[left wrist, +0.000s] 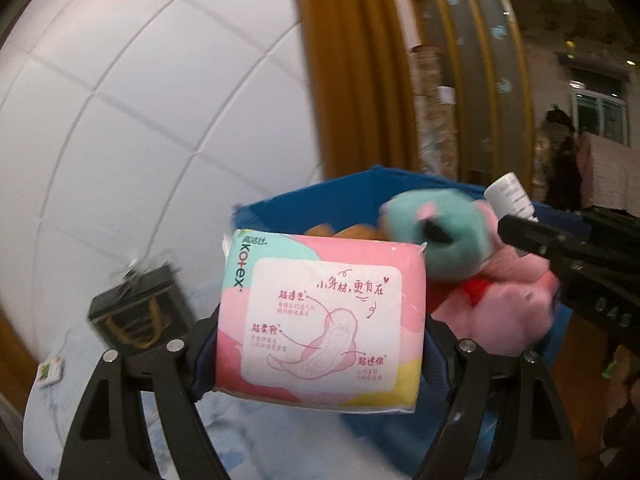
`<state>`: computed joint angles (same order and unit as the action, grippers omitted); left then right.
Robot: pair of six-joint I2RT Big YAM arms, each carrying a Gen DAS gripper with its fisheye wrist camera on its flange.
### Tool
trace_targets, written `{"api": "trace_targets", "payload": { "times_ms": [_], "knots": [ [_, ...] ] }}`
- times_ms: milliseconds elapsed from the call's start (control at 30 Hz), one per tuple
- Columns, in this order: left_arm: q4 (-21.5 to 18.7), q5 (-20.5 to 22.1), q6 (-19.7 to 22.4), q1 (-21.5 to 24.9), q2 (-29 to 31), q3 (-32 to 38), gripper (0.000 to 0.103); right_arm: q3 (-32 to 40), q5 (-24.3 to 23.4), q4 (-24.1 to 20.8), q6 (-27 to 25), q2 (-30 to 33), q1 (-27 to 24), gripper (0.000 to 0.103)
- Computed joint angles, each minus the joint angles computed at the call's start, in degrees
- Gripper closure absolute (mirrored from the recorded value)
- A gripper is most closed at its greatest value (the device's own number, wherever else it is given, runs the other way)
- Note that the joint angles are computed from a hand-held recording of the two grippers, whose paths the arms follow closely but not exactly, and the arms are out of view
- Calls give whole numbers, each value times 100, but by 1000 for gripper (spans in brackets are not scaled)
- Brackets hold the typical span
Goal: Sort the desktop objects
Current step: 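Carry the pad pack and white bottle over the blue bin and release both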
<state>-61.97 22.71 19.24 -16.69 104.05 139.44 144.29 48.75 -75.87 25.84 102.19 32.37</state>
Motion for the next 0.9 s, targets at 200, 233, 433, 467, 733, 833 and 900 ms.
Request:
{"api": "trace_targets", "payload": {
  "times_ms": [200, 233, 433, 467, 733, 833, 900],
  "knots": [
    [-284, -242, 94, -632, 44, 120, 23, -1030, 5, -31, 183, -756, -396, 76],
    [-379, -318, 125, -710, 64, 144, 23, -1202, -72, -8, 218, -862, -456, 76],
    [-553, -817, 140, -914, 96, 189, 23, -1974, -584, 218, 187, -1312, -719, 76],
    [-562, -876, 112, -919, 84, 180, 23, -2064, -656, 258, 177, -1351, -750, 76],
    [-373, -1175, -77, -947, -111, -192, 13, -2327, -997, 284, 17, -1440, -800, 75],
    [-195, -1201, -110, -926, -258, -397, 11, -2354, -987, 240, -21, -1464, -739, 74],
    [-146, -1216, -151, -906, -299, -450, 11, -2422, -975, 319, -110, -1518, -674, 74]
  ]
}}
